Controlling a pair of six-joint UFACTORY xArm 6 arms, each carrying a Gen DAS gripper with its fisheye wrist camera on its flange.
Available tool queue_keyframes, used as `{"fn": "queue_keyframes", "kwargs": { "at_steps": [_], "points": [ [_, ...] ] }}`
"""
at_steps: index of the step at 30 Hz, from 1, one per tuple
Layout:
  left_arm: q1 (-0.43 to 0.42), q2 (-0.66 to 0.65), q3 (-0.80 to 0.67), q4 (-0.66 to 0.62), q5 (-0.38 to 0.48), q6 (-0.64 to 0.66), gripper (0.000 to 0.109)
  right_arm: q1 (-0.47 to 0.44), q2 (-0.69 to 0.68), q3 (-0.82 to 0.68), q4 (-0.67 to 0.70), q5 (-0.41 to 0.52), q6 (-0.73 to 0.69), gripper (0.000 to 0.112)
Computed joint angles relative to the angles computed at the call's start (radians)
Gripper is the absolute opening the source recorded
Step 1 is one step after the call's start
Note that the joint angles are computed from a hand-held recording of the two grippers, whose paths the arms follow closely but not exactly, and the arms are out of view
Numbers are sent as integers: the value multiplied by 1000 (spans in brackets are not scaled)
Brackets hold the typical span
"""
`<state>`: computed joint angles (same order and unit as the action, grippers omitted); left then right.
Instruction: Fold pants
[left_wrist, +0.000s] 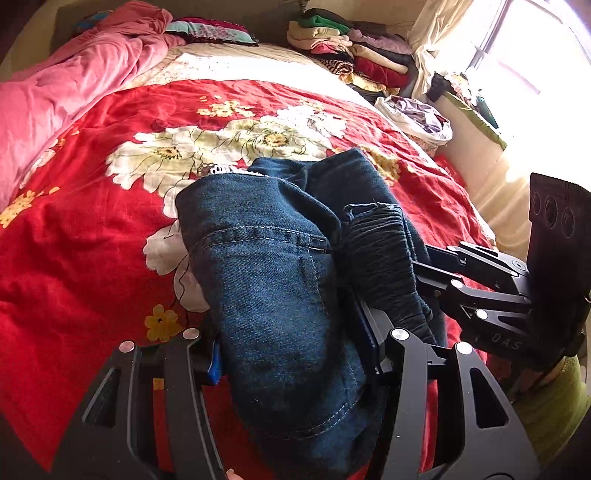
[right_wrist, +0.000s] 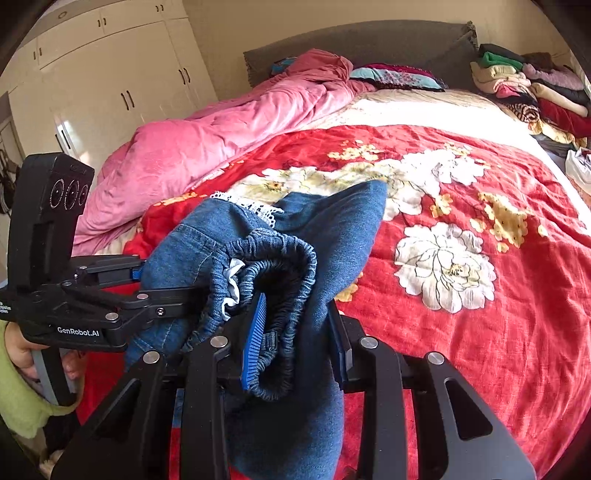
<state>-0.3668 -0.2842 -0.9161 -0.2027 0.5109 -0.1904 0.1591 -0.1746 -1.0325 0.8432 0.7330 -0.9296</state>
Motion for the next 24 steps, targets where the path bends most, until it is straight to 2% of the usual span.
{"fn": "queue_keyframes", "kwargs": {
  "at_steps": [4,9,11,24],
  "points": [
    [8,10,10,9,3,-12,46,3,19,2,-38,-23,38,32],
    [18,14,29,25,0,-35,51,-1,45,3,-102,-37,99,33],
    [21,17,33,40,1,-44,54,3,50,8,-135,-54,129,42],
    [31,21,59,37,-7,-61,62,22,56,22,-266,-101,232,51]
  ]
}}
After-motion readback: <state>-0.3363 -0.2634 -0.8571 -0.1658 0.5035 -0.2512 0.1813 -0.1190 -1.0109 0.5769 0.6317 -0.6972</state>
